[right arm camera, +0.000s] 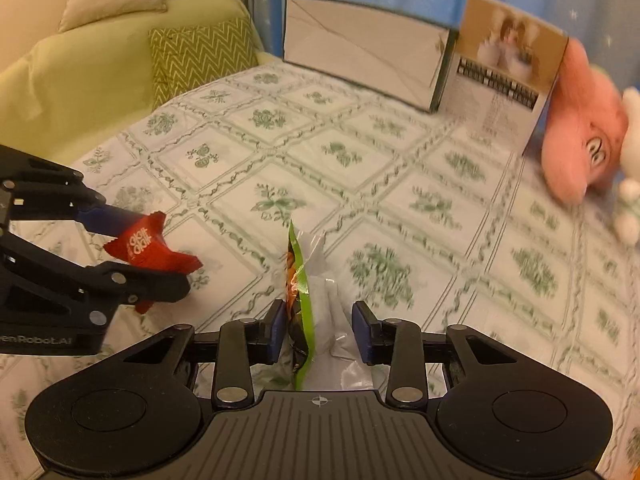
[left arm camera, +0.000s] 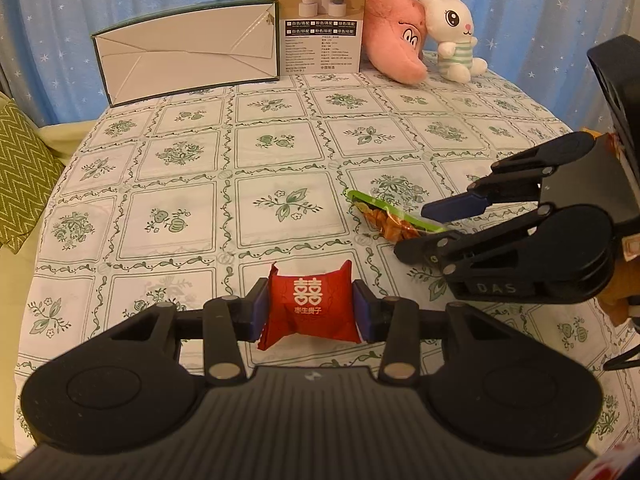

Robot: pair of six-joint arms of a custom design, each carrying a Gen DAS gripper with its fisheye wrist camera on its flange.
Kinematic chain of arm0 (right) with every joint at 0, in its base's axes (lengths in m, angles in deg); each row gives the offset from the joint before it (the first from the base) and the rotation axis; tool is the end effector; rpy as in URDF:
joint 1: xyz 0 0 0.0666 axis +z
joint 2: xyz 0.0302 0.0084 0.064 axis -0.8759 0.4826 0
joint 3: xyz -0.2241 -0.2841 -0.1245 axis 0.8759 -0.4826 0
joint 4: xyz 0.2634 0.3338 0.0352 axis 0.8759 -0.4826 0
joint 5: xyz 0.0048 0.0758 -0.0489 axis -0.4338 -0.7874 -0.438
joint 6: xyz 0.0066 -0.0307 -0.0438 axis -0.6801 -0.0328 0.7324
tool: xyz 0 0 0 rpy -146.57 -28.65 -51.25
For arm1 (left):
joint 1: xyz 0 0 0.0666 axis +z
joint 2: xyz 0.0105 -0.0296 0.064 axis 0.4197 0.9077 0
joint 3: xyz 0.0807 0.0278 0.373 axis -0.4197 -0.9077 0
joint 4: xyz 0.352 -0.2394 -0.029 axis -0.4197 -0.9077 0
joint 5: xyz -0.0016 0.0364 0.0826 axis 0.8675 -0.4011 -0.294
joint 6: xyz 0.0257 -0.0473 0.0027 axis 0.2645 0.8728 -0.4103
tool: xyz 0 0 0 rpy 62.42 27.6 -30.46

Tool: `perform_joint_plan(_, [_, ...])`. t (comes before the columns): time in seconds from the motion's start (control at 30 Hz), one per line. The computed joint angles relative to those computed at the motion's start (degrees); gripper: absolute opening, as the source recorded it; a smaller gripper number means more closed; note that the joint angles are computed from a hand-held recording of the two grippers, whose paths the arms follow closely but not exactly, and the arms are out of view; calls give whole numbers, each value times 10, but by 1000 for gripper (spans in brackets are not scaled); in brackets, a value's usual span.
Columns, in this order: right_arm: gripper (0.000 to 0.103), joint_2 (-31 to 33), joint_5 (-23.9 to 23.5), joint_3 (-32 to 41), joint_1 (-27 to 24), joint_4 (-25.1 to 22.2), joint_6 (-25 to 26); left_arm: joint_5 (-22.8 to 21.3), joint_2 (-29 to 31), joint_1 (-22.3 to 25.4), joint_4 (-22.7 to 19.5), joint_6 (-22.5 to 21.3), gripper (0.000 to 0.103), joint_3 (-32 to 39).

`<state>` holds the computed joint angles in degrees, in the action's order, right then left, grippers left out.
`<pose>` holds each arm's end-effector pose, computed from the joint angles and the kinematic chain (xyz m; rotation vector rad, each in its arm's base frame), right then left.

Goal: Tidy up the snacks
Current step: 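Grasp the silver-green wrapper with the right gripper while the left holds the red candy, then carry the red candy and silver wrapper in both grippers over the orange tray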

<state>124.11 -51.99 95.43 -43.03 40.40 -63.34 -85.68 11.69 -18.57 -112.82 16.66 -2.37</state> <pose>0.5387 0.1864 0.2399 -0.9467 2.2708 0.3327 0.4598 -0.4177 0.2664 0.1709 2.4221 -0.0961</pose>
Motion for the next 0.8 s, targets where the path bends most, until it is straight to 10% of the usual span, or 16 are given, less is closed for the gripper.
perform_joint_plan(0.37, [34,-3,-20,-11,-3,14,-22,9,2,2,5,13,40,2])
perform_joint_plan(0.8, [31,-51,-28,-47,-26,10,-174,13,-2,-2,23,17,40,-3])
